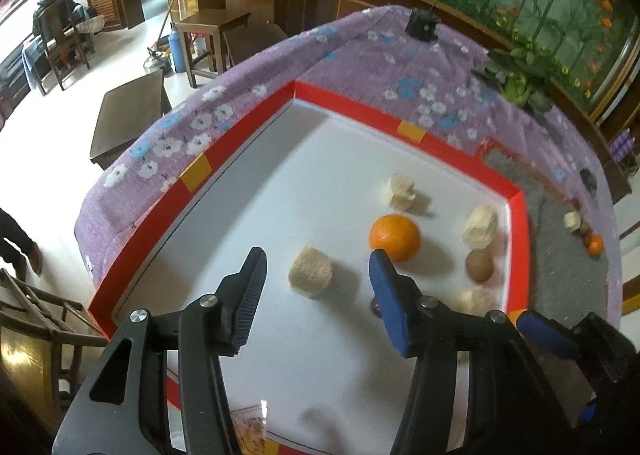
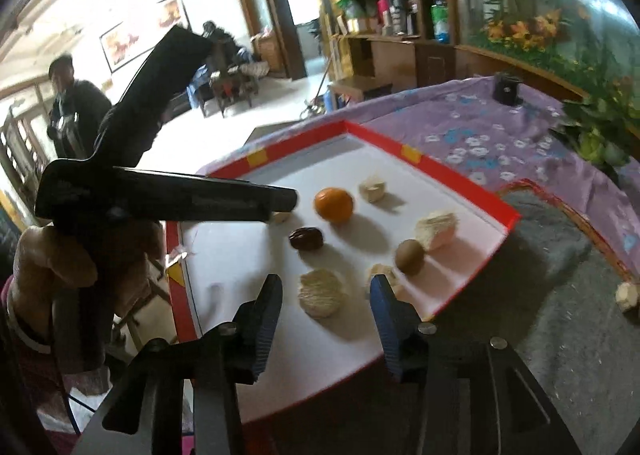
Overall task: Organize fruits
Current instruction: 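Carry both cubes into the white tray and open both tools, then lift both open tools out of the tray back over the mat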
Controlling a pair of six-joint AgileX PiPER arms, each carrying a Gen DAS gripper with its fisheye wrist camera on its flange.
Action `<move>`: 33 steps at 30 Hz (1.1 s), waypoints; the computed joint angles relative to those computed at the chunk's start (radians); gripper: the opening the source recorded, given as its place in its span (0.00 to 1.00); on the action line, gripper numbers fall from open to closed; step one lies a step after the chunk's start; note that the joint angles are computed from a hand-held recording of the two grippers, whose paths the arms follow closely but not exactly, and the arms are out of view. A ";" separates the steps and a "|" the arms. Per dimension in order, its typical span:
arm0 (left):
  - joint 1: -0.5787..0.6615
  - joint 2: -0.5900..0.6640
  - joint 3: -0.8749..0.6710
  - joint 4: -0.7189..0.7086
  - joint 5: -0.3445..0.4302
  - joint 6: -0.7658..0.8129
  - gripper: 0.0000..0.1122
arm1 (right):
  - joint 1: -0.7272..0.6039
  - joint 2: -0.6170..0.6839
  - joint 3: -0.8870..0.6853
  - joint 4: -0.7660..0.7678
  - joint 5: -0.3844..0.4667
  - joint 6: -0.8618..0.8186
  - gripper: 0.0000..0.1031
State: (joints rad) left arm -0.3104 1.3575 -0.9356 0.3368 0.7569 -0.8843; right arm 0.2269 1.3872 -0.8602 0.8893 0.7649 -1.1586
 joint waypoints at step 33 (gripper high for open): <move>-0.452 0.475 -0.601 0.123 0.161 -0.097 0.48 | -0.821 0.073 -0.103 0.076 0.273 -0.236 0.44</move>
